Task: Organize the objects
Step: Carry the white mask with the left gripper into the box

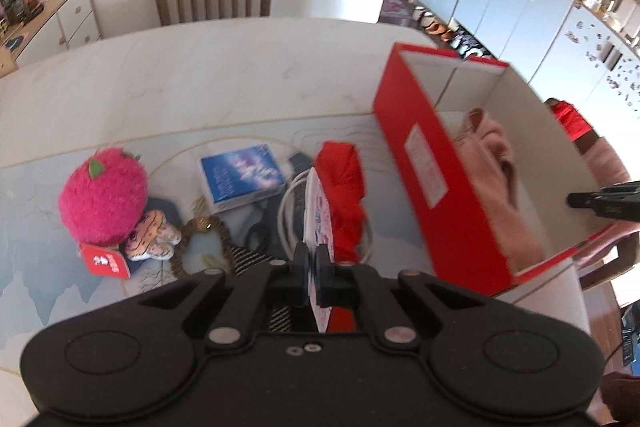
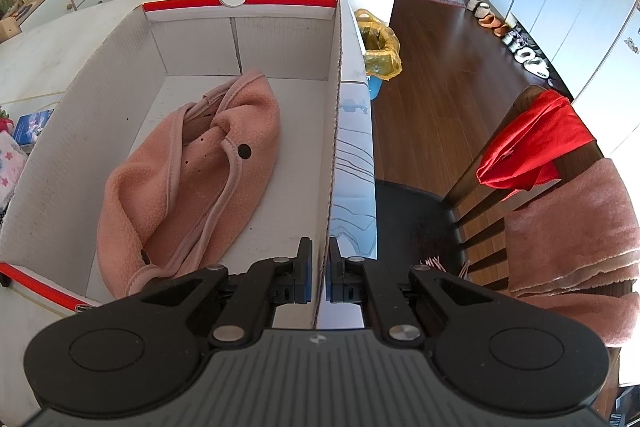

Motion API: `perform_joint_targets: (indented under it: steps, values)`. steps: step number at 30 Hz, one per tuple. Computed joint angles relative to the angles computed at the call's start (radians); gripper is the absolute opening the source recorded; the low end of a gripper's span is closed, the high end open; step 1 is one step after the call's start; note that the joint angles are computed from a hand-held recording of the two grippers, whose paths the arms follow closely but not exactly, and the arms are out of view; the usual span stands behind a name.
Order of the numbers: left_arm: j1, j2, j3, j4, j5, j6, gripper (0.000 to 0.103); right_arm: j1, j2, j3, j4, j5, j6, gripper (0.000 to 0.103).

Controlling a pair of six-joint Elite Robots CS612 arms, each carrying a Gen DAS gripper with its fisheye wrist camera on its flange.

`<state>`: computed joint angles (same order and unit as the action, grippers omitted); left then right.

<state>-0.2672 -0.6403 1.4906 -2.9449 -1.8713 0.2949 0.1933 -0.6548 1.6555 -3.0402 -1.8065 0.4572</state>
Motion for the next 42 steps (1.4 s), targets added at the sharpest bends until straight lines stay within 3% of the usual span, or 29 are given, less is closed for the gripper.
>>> perform_joint_targets:
  steps: [11, 17, 26, 33, 42]
  values:
    - [-0.024, -0.047, 0.029, -0.062, -0.118, 0.003, 0.001, -0.001, 0.002, 0.001, -0.007, 0.002, -0.009, 0.005]
    - [-0.059, -0.053, 0.034, -0.064, -0.162, 0.024, 0.002, -0.001, 0.001, 0.002, -0.009, 0.004, -0.015, 0.005]
    - [-0.12, -0.041, 0.05, -0.087, -0.132, 0.093, 0.002, -0.004, 0.001, 0.007, -0.018, 0.014, -0.019, 0.005]
    - [-0.149, -0.018, 0.037, -0.025, -0.131, 0.136, 0.002, -0.005, 0.0, 0.008, -0.017, 0.018, -0.019, 0.005]
    - [-0.182, 0.007, 0.023, 0.024, -0.078, 0.159, 0.002, -0.01, -0.002, 0.012, -0.02, 0.033, -0.024, 0.005]
